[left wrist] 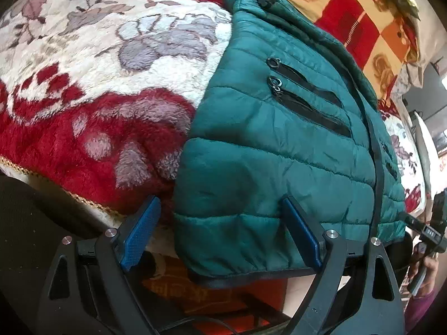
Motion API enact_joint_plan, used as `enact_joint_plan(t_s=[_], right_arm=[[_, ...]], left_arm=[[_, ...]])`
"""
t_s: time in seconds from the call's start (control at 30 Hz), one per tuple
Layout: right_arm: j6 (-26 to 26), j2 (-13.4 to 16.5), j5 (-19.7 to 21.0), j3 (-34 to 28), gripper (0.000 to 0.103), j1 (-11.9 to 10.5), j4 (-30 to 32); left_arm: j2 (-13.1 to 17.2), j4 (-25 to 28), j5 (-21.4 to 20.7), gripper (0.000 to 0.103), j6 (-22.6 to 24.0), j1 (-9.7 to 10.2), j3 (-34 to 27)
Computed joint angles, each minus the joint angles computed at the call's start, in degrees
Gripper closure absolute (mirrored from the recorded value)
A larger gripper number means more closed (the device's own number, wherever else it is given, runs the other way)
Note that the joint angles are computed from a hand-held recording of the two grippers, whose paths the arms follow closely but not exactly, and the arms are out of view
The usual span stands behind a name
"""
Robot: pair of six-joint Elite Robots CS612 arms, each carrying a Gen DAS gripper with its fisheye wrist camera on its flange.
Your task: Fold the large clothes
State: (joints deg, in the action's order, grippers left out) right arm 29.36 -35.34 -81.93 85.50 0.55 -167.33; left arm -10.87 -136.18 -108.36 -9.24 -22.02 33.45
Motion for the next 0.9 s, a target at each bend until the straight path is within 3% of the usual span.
enact_joint_plan(t_s=[0.07,0.17,0.4,0.47,0.53,0.6,0.63,0.67,0.73,0.8,0.9], right_arm=[[-1.91,-0.31,-1.72,0.03,0.059,0.32,1.25],[-4.08,-1.22,-2.37,0.90,0.067,0.50,0.10],[-6.59,-0.96,-0.12,0.26,0.067,0.14,-0.10],[-4.24,-0.05,2.00,-0.24,0.054,-0.44,0.57],[-1.86,0.75,4.10,-0.28,0.049,-0.91,0.28],[-0.90,0.95,4.86,-0.04,0.049,-1.04,0.08],[-0.81,0.88,5.00,0.17,0.054,-1.06,-0.29],[-1.31,0.62,5.04,0.49,0.066,-1.01,-0.73],[-2.20,-0.06,5.27,1.20,0.081,-1.05,-2.42],[-1.40,-0.59,6.17,1.99,0.086,-1.30,-5.92],[-0.84,-1.23,8.34,2.50,0.087,-1.83,-11.04]], left_arm=[[0.04,0.19,-1.12,0.015,0.62,0.03,-0.12],[-0.03,0.43,-1.66,0.015,1.72,-0.17,-0.16],[1.12,1.84,-0.56,0.015,1.06,-0.66,-2.42],[1.33,1.98,-0.49,0.015,1.10,-0.75,-2.77],[1.51,2.02,-0.50,0.015,1.00,-0.81,-2.99],[1.45,2.31,-0.16,0.015,1.64,-0.91,-2.95],[1.37,2.42,0.14,0.016,2.18,-0.96,-2.87],[1.19,2.10,0.44,0.021,2.91,-1.05,-2.56],[0.32,-0.95,1.42,0.056,3.53,-1.26,-0.68],[-0.57,-2.73,2.11,0.074,4.46,-1.40,0.70],[-1.03,-4.13,0.15,0.087,3.79,-1.03,0.74]])
